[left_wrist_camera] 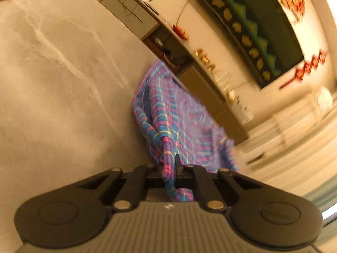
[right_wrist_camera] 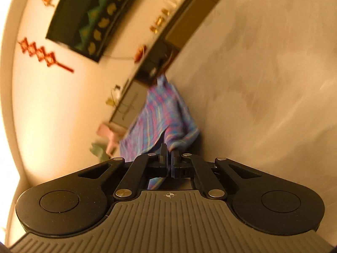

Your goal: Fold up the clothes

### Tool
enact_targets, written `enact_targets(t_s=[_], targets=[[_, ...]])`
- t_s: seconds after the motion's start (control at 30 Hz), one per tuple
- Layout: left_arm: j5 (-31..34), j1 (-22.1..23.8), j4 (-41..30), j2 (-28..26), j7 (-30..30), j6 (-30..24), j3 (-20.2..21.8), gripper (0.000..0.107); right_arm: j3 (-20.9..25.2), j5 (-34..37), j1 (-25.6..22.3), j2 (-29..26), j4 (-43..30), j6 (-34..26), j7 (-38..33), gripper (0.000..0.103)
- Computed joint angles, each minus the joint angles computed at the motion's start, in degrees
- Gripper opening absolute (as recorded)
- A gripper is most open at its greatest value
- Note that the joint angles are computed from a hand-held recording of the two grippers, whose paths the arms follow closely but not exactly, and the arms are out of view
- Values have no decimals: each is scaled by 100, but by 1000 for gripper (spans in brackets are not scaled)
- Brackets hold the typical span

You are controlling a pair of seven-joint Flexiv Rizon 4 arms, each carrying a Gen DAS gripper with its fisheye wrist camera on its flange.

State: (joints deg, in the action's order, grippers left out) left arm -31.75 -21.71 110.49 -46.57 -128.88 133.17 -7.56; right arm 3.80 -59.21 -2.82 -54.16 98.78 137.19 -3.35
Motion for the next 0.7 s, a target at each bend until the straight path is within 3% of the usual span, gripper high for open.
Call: enact_targets(t_s=[0.03, 0.13, 0.2, 0.27, 0.3, 0.4, 0.47, 0.53, 0.63, 0.7], targets=[[78, 60, -9, -7, -91, 51, -48, 5, -95, 108, 32, 65, 66, 83, -47, 0], [737, 451, 45, -35, -513, 177, -311, 5, -1027, -123, 491, 174, 104, 521, 467, 0], [1073, 622, 79, -53, -677, 111, -402, 6, -1125, -521, 402, 212, 106, 572, 689, 0], [1256, 677, 66, -79, -776, 127, -404, 6, -1363, -900, 510, 414, 307, 556, 416, 0], [1311, 670, 43, -81, -766, 145, -370, 6, -1521, -849, 707, 585, 538, 432, -90, 1], [1464, 619, -10, 25, -522, 176, -215, 6, -2290, 214, 1863, 1330, 1719, 8, -2835, 16], [1463, 584, -12, 84, -380, 154, -179, 6, -2738, 1020, 2663, 1572, 2232, -33, -4702, 48], [1473, 618, -20, 72, -412, 184, -241, 7, -2785, 1276, 3071, 1683, 2457, -108, -6323, 61], [1697, 810, -62, 24, -641, 266, -418, 7, -3202, 1673, 3849, 1613, 2573, -275, -7888, 60], [1957, 1017, -76, 27, -912, 369, -568, 7, -3386, 1976, 4193, 1488, 2503, -488, -8519, 55]])
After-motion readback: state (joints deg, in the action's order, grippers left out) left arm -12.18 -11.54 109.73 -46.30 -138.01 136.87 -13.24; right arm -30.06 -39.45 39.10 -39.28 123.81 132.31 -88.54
